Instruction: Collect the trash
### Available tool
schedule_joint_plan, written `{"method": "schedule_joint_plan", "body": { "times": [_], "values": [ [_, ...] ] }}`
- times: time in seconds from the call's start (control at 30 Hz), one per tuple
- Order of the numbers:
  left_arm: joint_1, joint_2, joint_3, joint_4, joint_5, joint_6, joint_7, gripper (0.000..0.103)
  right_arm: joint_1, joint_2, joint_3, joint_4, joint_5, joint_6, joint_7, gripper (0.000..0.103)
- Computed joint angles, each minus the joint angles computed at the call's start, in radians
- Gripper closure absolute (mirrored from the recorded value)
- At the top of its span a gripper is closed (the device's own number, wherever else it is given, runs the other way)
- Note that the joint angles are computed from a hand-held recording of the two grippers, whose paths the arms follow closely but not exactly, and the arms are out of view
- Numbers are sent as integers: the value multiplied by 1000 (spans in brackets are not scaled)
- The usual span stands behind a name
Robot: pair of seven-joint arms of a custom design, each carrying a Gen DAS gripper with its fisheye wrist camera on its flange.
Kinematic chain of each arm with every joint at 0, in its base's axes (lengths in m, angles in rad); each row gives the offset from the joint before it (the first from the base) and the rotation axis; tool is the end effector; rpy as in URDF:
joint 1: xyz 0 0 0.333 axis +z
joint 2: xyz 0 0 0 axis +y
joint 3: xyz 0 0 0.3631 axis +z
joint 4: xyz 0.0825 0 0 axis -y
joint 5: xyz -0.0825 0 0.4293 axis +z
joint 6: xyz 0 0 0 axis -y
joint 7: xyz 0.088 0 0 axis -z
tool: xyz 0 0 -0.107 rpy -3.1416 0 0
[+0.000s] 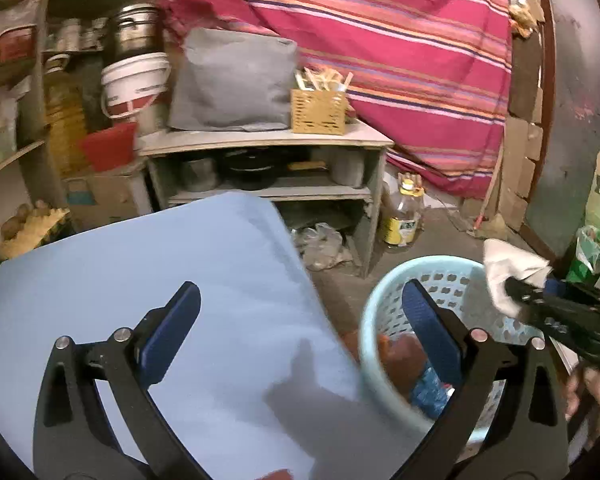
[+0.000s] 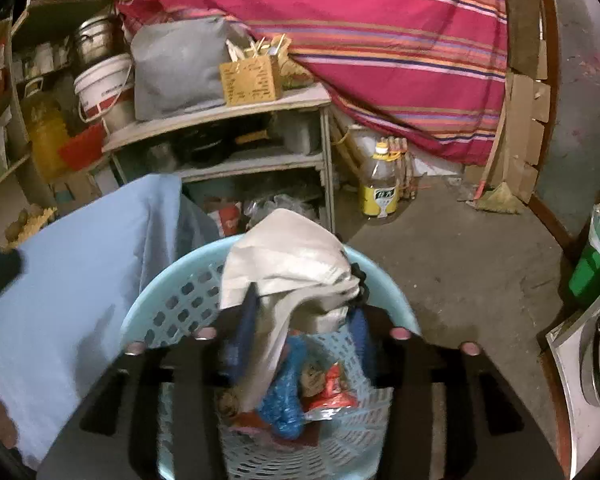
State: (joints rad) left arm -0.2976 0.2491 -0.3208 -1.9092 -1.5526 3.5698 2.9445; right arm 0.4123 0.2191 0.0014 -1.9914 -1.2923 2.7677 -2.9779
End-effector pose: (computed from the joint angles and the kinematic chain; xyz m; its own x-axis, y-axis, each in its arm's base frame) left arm 0.5879 -0.2457 0.4610 -0.1537 -0.9881 -0.0011 -0.5131 0.0807 -0.8545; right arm 0.5931 0.3053 0.4102 -0.1514 -0.9819 -0.1134 -0.6198 0.1837 -0.7630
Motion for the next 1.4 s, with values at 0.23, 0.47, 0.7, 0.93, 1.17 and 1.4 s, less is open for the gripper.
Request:
{"method": "schedule_joint_plan", "body": {
  "times": [0.23,0.47,0.7,0.93,1.17,1.4],
  "values": [
    [6,-182,59,-242,207,-5,-298,5,37,26,10,23,79,-46,-46,21],
    [26,-313,78,-447,383,29,-502,5,98,-48,51,-13,-45,-137,112,6],
    [69,-436,78,-636,508,53,-648,5,177,-85,138,-17,-120,-270,192,5],
    [129,-566,74,-820,639,101,-807,5,265,-76,197,4,-204,-347,283,5],
    [177,-665,71,-965,717,148,-896,5,353,-35,222,31,-249,-417,316,5],
    [200,-704,120,-1072,882,162,-1060,5,410,0,219,41,-266,-466,346,5]
  ]
}}
